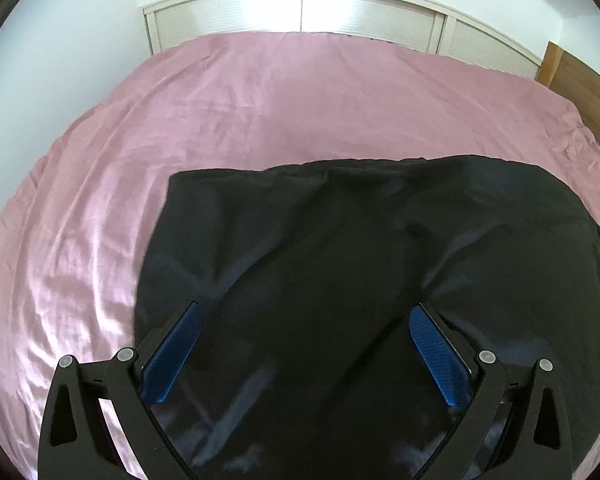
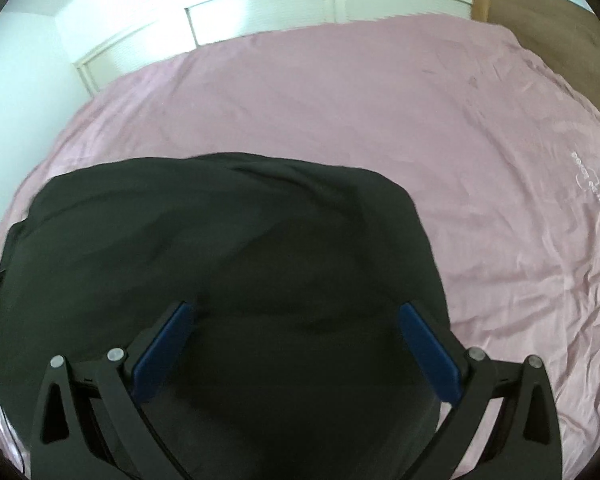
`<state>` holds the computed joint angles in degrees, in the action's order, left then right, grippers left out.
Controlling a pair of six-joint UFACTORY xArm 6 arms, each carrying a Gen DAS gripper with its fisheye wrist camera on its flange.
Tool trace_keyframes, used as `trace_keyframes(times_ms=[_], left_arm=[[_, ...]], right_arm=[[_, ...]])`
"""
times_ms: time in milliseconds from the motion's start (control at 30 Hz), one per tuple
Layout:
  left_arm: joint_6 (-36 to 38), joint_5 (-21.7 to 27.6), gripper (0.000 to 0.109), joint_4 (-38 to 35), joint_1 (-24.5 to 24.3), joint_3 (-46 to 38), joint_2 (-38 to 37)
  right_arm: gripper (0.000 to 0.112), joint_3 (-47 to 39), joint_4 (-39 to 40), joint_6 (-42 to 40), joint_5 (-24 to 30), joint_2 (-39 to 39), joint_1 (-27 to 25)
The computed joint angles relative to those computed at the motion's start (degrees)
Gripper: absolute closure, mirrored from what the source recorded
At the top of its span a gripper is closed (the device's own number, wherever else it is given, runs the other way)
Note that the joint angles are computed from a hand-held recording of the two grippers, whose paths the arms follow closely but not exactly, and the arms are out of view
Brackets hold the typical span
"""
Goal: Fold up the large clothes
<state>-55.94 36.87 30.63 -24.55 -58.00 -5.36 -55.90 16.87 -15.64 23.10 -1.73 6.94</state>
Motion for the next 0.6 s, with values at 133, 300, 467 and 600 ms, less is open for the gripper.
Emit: trace_keyframes(times_ms=[133, 300, 467, 600], left_arm=[[-1.12, 2.15, 0.006, 0.56, -1.72, 1.53, -3.07], [-0.96, 4.08, 0.006, -0.02, -3.6, 2.87, -4.77], [-1.39, 5.33, 0.006, -1.25, -4.48, 3.77, -4.98], [-1.78, 6.18, 0.006, -1.41, -5.1, 4.12, -5.83]], right_arm=[[0.009, 4.84, 2.38, -3.07, 0.8, -5.64, 1.97], [0.009, 9.21, 1.83, -4.99, 2.34, -9.06, 3.38], [0.009, 10.76, 1.5, -3.59, 3.51, -9.88, 1.61], [0.009, 12.18, 1.68, -4.86, 4.84, -12.51, 0.11]])
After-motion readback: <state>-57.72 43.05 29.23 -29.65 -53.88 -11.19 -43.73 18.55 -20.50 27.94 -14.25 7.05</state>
